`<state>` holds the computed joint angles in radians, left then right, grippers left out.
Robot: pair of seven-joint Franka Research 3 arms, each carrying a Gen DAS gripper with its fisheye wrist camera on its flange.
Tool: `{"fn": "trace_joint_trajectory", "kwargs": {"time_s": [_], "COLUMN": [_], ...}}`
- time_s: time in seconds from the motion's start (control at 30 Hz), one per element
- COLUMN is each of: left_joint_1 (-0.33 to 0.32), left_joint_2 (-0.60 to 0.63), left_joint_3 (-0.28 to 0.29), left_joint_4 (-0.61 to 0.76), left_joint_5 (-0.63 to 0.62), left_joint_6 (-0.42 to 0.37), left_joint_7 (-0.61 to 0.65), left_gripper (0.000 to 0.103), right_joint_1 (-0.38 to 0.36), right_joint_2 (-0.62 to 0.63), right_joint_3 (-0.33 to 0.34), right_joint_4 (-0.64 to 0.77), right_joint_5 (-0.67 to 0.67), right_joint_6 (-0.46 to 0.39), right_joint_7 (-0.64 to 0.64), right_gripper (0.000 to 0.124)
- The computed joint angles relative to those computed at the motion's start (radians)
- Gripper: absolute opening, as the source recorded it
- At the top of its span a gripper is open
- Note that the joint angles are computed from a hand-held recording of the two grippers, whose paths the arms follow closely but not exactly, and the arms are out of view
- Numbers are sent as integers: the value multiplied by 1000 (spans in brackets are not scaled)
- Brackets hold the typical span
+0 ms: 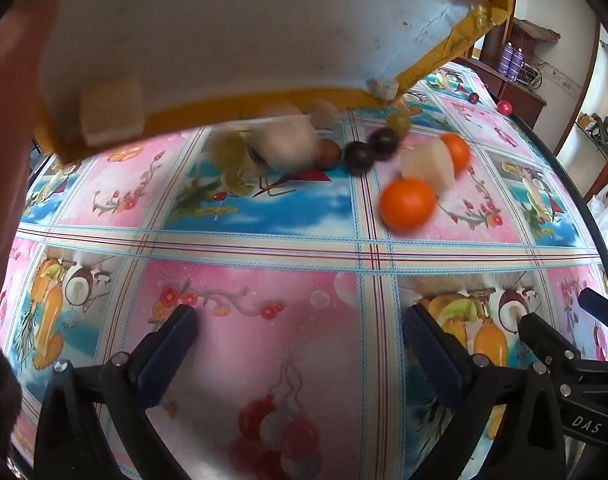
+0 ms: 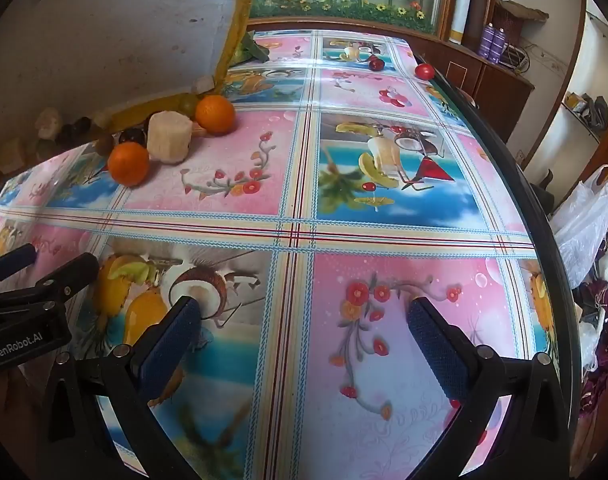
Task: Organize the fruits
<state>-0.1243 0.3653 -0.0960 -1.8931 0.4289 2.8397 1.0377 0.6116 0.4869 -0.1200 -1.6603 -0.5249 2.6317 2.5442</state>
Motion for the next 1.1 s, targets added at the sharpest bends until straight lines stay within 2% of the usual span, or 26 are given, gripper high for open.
{"fn": "trace_joint_trajectory", "kwargs": {"time_s": [0.13,0.23,1.1], "left_joint_1": [9,-7,-2], "left_joint_2": [-5,-1,-2], "left_joint_3": [-4,6,2], "left_joint_4": [-15,-4,-6], "left_joint_5": [-7,5,11], "left_joint_6": [21,11,8], "left_joint_7": [5,-12,-12], "left_gripper": [103,103,103], "right_joint_1": [2,1,5], "right_joint_2": [6,3,14], "right_joint_3": [2,3,-3], "right_joint_4": [15,12,26], "right_joint_5": [-4,-5,-21], "right_joint_6": [-30,-30,-34], "right_joint_7": [-9,-9,8], "right_gripper": [103,103,103]}}
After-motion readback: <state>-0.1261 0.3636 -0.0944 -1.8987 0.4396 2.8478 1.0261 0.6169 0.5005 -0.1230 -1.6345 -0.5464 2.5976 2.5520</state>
